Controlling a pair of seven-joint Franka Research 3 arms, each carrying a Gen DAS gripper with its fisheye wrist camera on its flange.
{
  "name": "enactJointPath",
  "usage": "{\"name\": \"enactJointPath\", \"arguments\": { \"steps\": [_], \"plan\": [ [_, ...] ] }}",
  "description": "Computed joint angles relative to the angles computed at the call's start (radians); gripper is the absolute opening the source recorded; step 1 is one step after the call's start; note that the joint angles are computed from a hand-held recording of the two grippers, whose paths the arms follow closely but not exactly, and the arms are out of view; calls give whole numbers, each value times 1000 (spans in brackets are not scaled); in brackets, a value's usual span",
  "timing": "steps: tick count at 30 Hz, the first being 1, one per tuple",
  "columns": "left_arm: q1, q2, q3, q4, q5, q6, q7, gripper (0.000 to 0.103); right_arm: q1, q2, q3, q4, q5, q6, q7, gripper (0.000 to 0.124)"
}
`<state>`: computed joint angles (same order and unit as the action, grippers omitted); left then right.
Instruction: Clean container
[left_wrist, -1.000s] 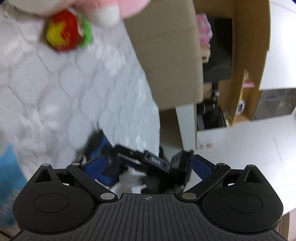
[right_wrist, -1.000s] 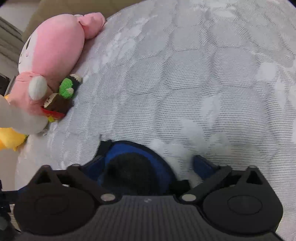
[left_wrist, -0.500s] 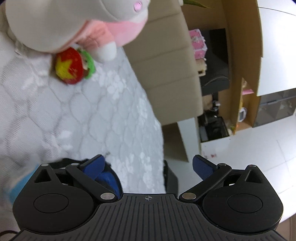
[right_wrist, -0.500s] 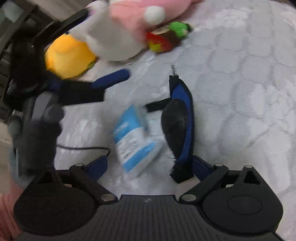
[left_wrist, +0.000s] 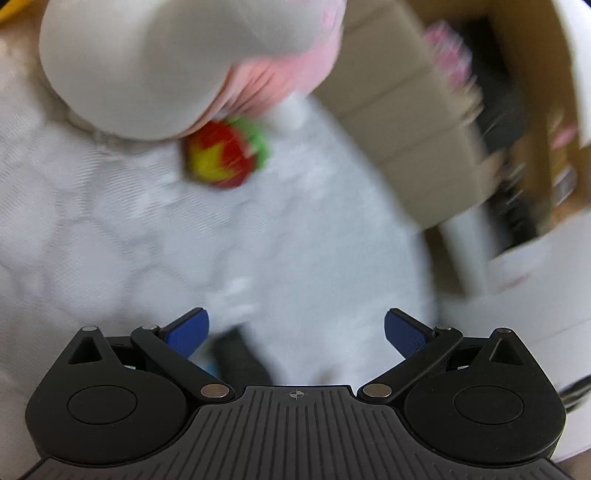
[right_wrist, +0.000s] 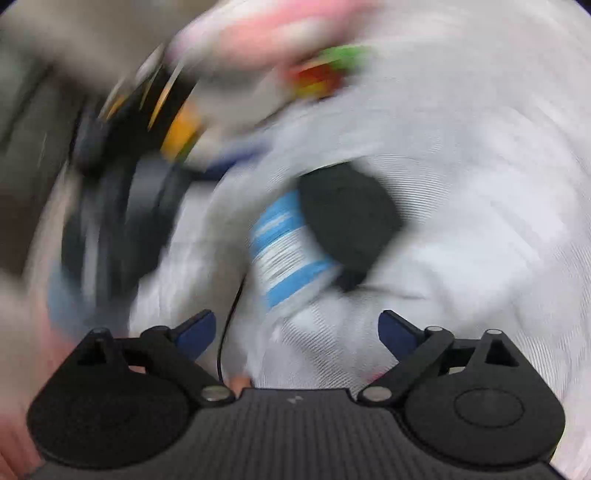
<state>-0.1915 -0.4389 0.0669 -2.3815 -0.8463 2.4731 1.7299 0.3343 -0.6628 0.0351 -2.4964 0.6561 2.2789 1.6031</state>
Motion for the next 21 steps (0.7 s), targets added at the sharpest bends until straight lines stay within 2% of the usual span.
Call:
{"name": "enactJointPath", "arguments": {
  "steps": [3, 5, 6, 7, 8, 10, 12, 13, 16, 19, 21],
  "plan": [
    [110, 50, -172, 27, 439, 3, -207, 103, -107, -46, 33, -103, 8, 136, 207, 96],
    [162, 58, -265, 25, 701, 9, -300, 103, -166, -38, 90, -116, -116, 165, 292, 91],
    [162, 60, -275, 24, 756, 4, -317, 103, -196, -32, 118, -120, -182, 172, 336, 87],
    [144, 62, -262, 24, 761, -8, -308, 103, -220, -24, 144, -100, -259, 128, 375, 83],
    [115, 67, -234, 28, 731, -25, -287, 103, -220, -23, 143, -80, -297, 71, 399, 82],
    [58, 80, -180, 36, 675, -62, -242, 103, -158, -71, 66, -84, -250, 2, 390, 83],
    [35, 88, -168, 33, 673, -69, -239, 103, -120, -180, 13, -123, -173, -38, 403, 91],
    [32, 90, -170, 33, 683, -67, -249, 103, -129, -223, 28, -139, -181, -69, 438, 93],
    [11, 93, -154, 37, 653, -84, -256, 103, -160, -319, 85, -174, -217, -151, 551, 91],
    [4, 76, -165, 20, 651, -94, -295, 103, -171, -375, 150, -251, -213, -97, 686, 92],
    [-1, 55, -174, 4, 658, -104, -335, 103, -181, -376, 210, -262, -274, -3, 719, 87]
  ]
}}
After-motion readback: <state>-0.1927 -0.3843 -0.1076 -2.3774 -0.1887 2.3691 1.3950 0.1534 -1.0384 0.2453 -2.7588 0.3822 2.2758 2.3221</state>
